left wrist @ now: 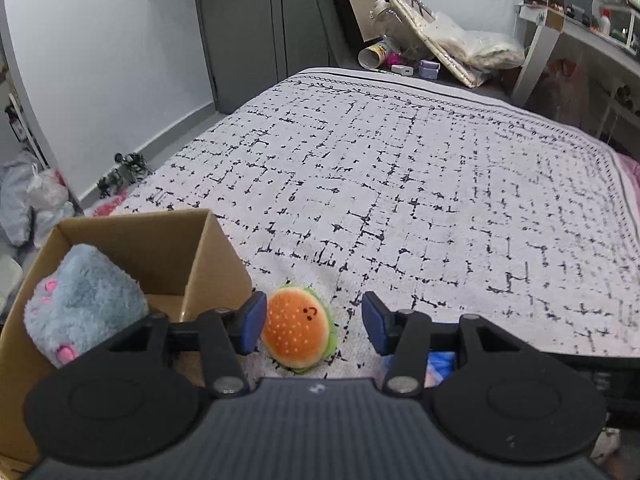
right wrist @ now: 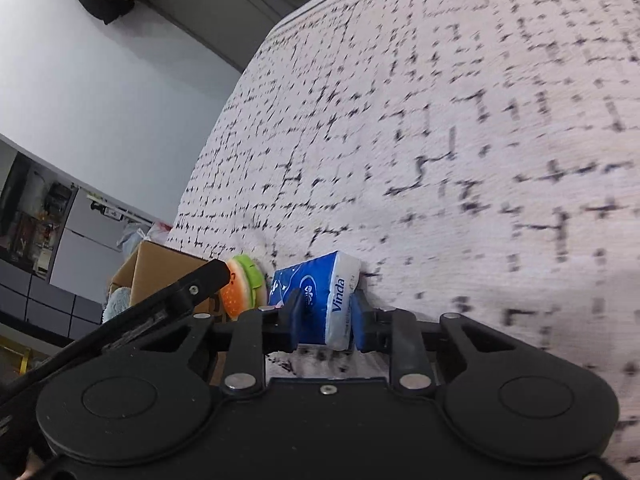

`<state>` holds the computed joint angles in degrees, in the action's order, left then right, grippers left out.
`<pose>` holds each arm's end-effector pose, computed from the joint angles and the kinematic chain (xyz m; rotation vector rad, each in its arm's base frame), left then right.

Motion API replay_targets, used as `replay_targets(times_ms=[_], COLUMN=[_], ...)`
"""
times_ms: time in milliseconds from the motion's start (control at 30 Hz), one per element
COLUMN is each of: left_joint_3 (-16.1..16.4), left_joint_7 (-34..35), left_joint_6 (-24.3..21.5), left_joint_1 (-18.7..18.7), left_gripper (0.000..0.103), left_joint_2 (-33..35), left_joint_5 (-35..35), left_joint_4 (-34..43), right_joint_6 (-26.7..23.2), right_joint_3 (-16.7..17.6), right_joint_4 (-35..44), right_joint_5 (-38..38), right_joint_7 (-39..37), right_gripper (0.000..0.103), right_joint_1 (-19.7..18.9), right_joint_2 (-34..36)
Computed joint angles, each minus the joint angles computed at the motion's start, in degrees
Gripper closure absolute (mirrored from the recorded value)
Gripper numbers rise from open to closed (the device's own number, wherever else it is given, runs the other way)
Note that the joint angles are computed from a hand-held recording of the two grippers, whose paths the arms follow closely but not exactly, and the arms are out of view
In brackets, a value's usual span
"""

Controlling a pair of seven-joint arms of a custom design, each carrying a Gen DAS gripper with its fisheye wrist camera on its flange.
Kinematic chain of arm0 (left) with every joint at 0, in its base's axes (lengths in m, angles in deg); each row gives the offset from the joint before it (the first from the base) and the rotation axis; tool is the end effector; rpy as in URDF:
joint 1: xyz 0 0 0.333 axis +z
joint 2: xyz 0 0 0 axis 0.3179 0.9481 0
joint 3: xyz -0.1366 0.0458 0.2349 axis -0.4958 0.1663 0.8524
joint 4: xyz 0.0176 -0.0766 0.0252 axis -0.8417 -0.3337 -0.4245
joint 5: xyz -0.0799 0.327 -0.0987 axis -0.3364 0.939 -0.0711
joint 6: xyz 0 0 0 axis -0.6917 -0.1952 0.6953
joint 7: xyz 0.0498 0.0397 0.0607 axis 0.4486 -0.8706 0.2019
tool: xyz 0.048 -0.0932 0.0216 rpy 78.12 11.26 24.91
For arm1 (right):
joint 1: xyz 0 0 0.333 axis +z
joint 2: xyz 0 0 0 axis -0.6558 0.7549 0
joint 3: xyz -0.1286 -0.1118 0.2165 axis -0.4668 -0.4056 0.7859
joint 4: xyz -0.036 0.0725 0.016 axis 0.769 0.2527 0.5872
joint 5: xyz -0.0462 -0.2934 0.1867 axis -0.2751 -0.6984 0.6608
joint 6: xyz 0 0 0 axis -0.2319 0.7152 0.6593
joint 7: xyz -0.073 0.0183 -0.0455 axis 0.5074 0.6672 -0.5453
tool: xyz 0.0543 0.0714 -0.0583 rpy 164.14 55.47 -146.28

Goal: Organize soft objects
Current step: 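Grasp the burger squishy with the left gripper while the right grasps the tissue pack, then lift both held items and carry them over the cardboard box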

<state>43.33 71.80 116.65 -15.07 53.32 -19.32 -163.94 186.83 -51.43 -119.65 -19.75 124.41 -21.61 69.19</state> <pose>0.4881 -0.4226 0.4481 -1.8395 1.6597 -0.5781 0.5539 0.3466 0.3462 -1.5444 1.6895 0.2142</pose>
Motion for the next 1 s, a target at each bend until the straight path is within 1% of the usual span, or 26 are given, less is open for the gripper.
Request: replay_targets(times_ms=[100, 233, 333, 433, 467, 567, 667, 733, 767, 800, 900, 1000], left_joint_3=[0.2, 0.6, 1.4, 2.4, 2.7, 3.4, 3.9, 3.8, 4.1, 4.3, 4.3, 4.3], left_joint_7=[1.1, 3.5, 5.5, 6.9, 7.5, 9.0, 10.6, 10.3, 9.4, 9.1, 8.5, 7.4], left_joint_6=[-1.9, -4.5, -8.8, -13.0, -13.9, -15.5, -16.8, -15.6, -15.6, -16.4, -15.1, -14.2], left_joint_1=[-0.9, -2.5, -4.2, -5.8, -6.2, -7.0, -7.6, -6.9, -7.1, -7.3, -7.0, -6.8], left_gripper=[0.053, 0.053, 0.053, 0.054, 0.054, 0.054, 0.055, 0.062, 0.07, 0.072, 0.077, 0.078], left_joint_2=[1.5, 4.5, 7.7, 10.4, 11.2, 13.1, 14.7, 14.6, 14.5, 14.7, 14.0, 13.5], left_joint_5=[0.9, 1.6, 0.9, 0.6, 0.8, 0.5, -0.2, -1.5, -1.7, -1.7, -1.6, -1.5], left_joint_4=[2.1, 6.1, 10.0, 13.2, 14.1, 16.3, 18.5, 17.9, 17.6, 18.0, 16.6, 15.7], right_joint_6=[1.3, 2.6, 3.0, 1.9, 1.6, 0.9, 0.3, -0.1, -0.3, -0.7, -1.2, -1.0], right_joint_3=[1.3, 4.2, 5.0, 6.0, 6.2, 7.5, 7.3, 6.6, 6.0, 5.5, 3.5, 1.8], right_joint_4=[-2.5, -4.7, -6.1, -6.5, -6.6, -7.2, -8.2, -9.0, -9.3, -9.6, -10.1, -10.9], right_joint_5=[1.8, 7.1, 11.2, 17.6, 19.5, 27.0, 32.7, 35.7, 36.6, 37.4, 38.6, 40.5], right_joint_7=[-2.4, -7.5, -11.5, -16.0, -17.4, -25.4, -31.2, -34.3, -35.0, -35.3, -35.0, -35.3], right_gripper=[0.079, 0.079, 0.079, 0.079, 0.079, 0.08, 0.08, 0.08, 0.08, 0.08, 0.08, 0.08], right_joint_1=[-1.5, -4.3, -5.4, -6.9, -7.1, -8.5, -8.5, -8.1, -7.7, -7.4, -5.7, -3.8], right_joint_2=[-1.8, -3.5, -4.8, -5.5, -5.8, -6.7, -7.9, -8.7, -9.0, -9.3, -10.1, -11.3])
